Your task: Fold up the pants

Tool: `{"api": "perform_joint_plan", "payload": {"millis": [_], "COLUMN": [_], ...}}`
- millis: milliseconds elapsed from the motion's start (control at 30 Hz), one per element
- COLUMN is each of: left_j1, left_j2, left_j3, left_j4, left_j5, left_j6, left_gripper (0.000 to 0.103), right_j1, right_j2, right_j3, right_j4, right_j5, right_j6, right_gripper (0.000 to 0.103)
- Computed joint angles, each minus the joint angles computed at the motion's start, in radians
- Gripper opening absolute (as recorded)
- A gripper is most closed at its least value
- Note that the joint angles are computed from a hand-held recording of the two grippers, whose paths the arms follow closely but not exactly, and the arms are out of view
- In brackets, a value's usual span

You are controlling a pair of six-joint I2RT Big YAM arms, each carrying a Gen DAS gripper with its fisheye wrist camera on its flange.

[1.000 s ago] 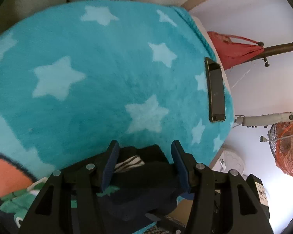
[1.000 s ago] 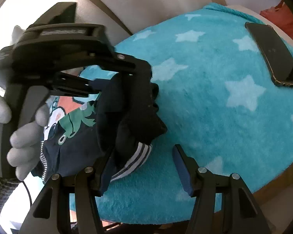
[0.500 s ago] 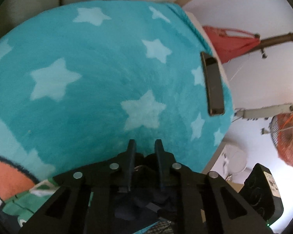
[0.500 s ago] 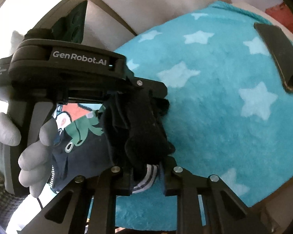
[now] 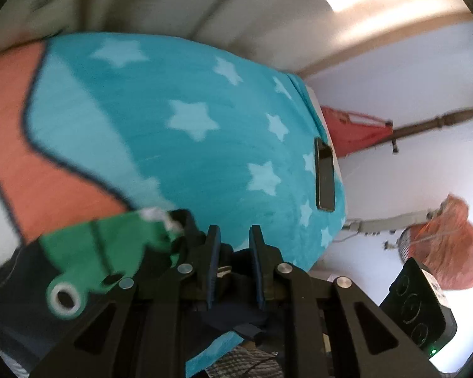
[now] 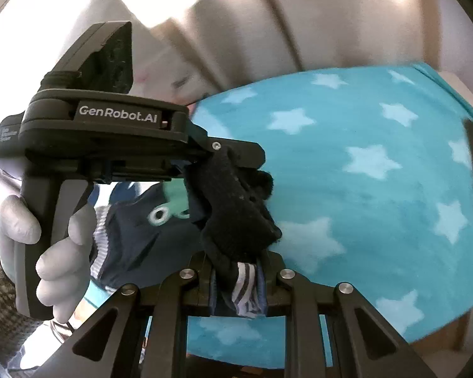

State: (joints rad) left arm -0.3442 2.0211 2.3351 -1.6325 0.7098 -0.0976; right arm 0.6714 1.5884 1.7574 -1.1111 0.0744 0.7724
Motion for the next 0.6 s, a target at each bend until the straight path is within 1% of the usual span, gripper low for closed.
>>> {"api": "perform_joint_plan", "payload": {"millis": [100,200,267,300,333,400,467,500,567,600], "left_j1": [0.041,0.083,0.110,0.123,0.138,0.166,0.190,0.199,0.217,0.223], "left_j2": [-0.055,-0.107,-0.138,-0.153,-0.170,-0.217,-0.264,-0.290,-0.348,-0.368], "left_j3": [-0.105,-0.206,-0.266,-0.289,-0.312,-0.360,-0.396,-0.415,-0.452,-0.464], "left_j4": [0.054,0.113,0.146,0.156,0.165,0.199,0.231,0.253,0.304,0.320], "left_j5": [0.027,0.057,0.073,0.078,0.074,0.051,-0.002,-0.036,-0.124,-0.150], "left_j6": [-0.020,-0.057,-0.086,-0.092,-0.095,-0.103,-0.108,-0.109,-0.092,-0.081], "left_gripper": [0.018,0.018,0.025,0.028,0.032,0.037,0.046,0.046,0.050,0.051], "right_j1": [0.024,0.045,0.057,0.061,0.063,0.070,0.084,0.089,0.097,0.098], "right_j2": [0.062,0.123,0.166,0.189,0.212,0.248,0.279,0.290,0.302,0.305], "right_j3": [0.079,0.153,0.202,0.225,0.242,0.276,0.310,0.326,0.355,0.370], "right_j4": [-0.031,-0.062,-0.086,-0.100,-0.112,-0.131,-0.146,-0.153,-0.161,-0.167], "right_j5": [-0.017,-0.038,-0.060,-0.076,-0.088,-0.110,-0.133,-0.142,-0.164,-0.180], "right_j6": [-0.050,-0.100,-0.126,-0.141,-0.155,-0.176,-0.193,-0.200,-0.215,-0.223], "right_gripper": [0.021,0.023,0.024,0.028,0.034,0.043,0.050,0.053,0.053,0.053]}}
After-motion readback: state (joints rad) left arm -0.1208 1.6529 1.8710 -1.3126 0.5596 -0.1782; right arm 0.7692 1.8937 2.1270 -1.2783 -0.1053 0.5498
